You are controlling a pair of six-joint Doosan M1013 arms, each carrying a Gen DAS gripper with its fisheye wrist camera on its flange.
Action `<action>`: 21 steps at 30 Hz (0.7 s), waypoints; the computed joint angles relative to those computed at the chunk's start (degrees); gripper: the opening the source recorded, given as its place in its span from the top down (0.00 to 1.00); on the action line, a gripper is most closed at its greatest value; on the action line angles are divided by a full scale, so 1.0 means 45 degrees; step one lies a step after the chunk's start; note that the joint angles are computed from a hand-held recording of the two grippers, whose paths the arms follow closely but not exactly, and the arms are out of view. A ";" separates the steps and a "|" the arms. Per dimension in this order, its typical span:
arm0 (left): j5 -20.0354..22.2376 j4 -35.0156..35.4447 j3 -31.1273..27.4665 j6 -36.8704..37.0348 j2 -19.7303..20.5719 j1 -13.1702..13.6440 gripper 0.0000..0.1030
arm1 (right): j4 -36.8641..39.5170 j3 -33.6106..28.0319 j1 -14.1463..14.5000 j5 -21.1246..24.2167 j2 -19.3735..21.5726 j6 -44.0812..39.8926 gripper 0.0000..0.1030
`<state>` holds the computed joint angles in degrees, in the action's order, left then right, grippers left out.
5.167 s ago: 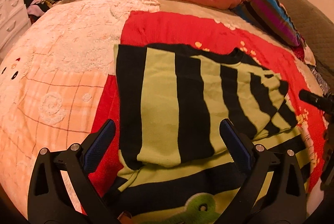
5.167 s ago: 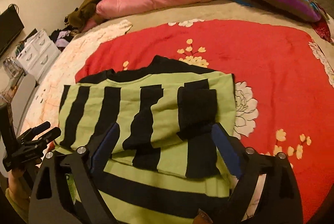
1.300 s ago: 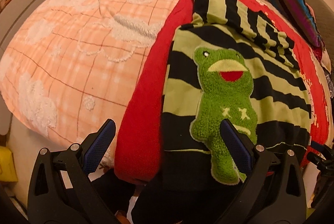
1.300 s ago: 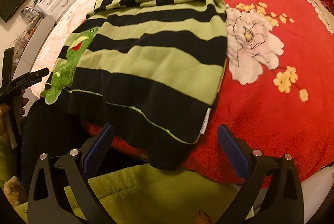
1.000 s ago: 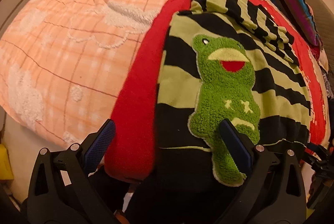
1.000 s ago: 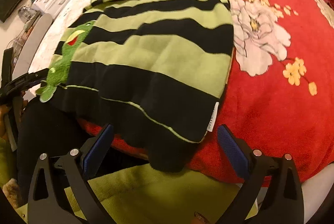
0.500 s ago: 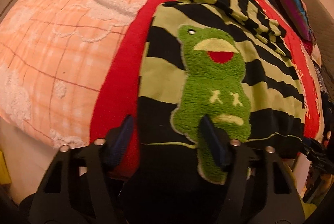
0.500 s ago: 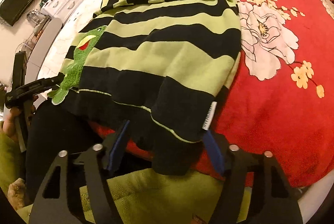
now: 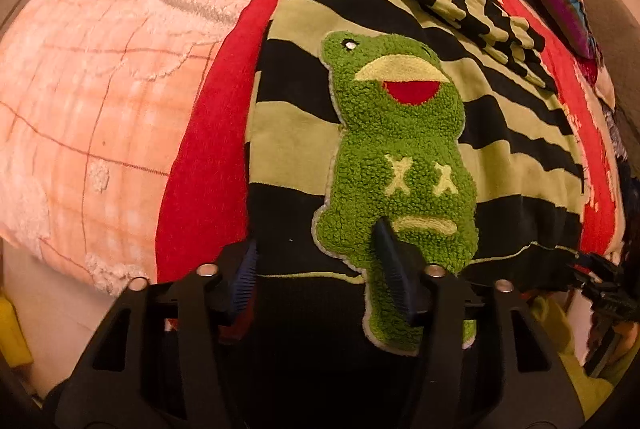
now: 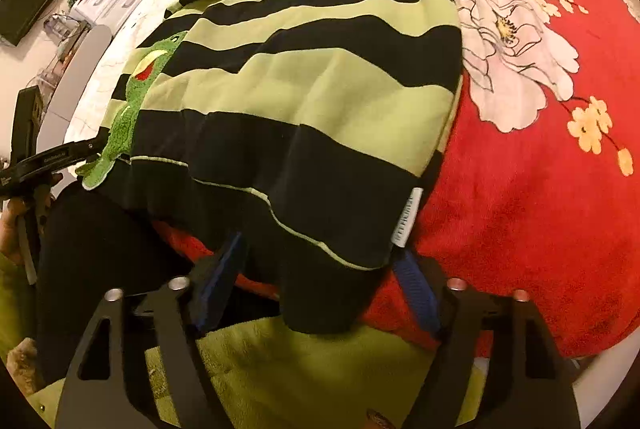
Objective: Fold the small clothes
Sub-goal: 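Close the left gripper on the hem while the right gripper grasps the hem too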
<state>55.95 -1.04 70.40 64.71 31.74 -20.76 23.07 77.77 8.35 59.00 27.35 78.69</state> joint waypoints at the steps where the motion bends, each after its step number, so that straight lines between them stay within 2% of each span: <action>1: -0.0049 0.0225 0.0021 -0.0023 -0.0023 -0.0052 0.67 | 0.0058 -0.0012 -0.0029 0.0030 -0.0001 0.0020 0.40; 4: -0.0264 0.0580 0.0052 0.0099 -0.0079 -0.0188 0.85 | 0.0558 0.0036 -0.0213 0.0077 -0.0027 0.0129 0.52; 7: -0.0203 0.1158 0.0025 -0.0098 -0.0081 -0.0318 0.92 | 0.0983 0.0089 -0.0303 0.0097 -0.0086 -0.0057 0.64; 10: -0.0355 0.1319 0.0119 -0.0366 -0.0185 -0.0332 0.94 | 0.1484 0.0082 -0.0352 0.0107 -0.0175 -0.0517 0.74; 13: -0.0616 0.1644 0.0105 -0.0625 -0.0289 -0.0411 0.95 | 0.2316 0.0088 -0.0472 0.0044 -0.0271 -0.1079 0.78; 21: -0.1482 0.1149 -0.0145 -0.0765 -0.0523 -0.0201 0.95 | 0.4730 -0.0375 -0.1050 0.0010 -0.0173 -0.1572 0.83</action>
<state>49.28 4.13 69.75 61.27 29.39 -21.66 44.36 76.08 3.63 59.04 26.57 71.62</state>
